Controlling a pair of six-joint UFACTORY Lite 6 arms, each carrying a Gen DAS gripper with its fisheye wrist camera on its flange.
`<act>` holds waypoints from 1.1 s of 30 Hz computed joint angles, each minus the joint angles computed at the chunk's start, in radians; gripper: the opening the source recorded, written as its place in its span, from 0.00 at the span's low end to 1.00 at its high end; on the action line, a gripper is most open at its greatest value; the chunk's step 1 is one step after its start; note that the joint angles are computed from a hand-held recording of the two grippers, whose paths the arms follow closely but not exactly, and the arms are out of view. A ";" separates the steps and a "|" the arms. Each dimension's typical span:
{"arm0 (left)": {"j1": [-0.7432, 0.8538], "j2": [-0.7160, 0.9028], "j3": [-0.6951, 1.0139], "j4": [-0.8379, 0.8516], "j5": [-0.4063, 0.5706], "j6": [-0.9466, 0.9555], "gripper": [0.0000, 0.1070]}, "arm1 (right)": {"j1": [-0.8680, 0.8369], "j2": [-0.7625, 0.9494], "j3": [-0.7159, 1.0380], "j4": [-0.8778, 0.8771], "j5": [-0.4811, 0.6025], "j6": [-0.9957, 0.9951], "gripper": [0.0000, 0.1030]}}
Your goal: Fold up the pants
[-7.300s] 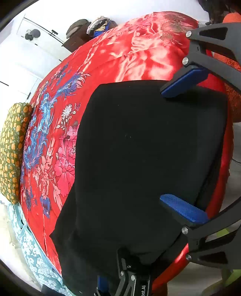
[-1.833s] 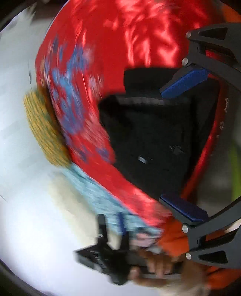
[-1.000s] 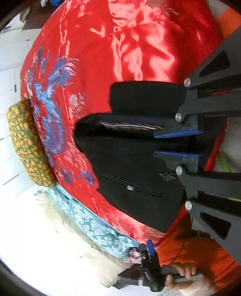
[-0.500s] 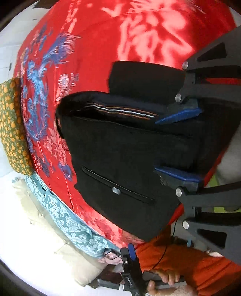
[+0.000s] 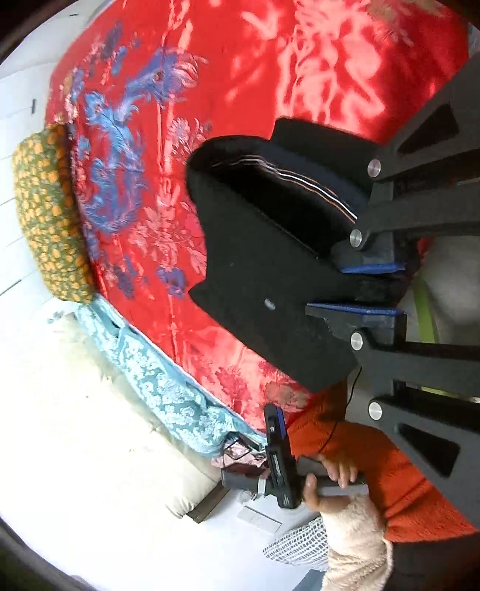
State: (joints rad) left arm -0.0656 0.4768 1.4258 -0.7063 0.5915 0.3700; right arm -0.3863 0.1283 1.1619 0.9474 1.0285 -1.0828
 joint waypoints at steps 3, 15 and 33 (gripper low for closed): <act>-0.025 -0.011 -0.007 0.004 -0.019 0.007 0.87 | -0.045 -0.013 -0.092 -0.093 -0.096 0.027 0.12; -0.151 0.029 0.096 0.191 -0.065 -0.040 0.87 | -0.040 0.004 -0.056 -0.326 -0.267 0.236 0.60; -0.343 0.256 0.268 0.465 -0.103 -0.221 0.87 | 0.062 0.292 0.265 -0.191 -0.365 0.384 0.23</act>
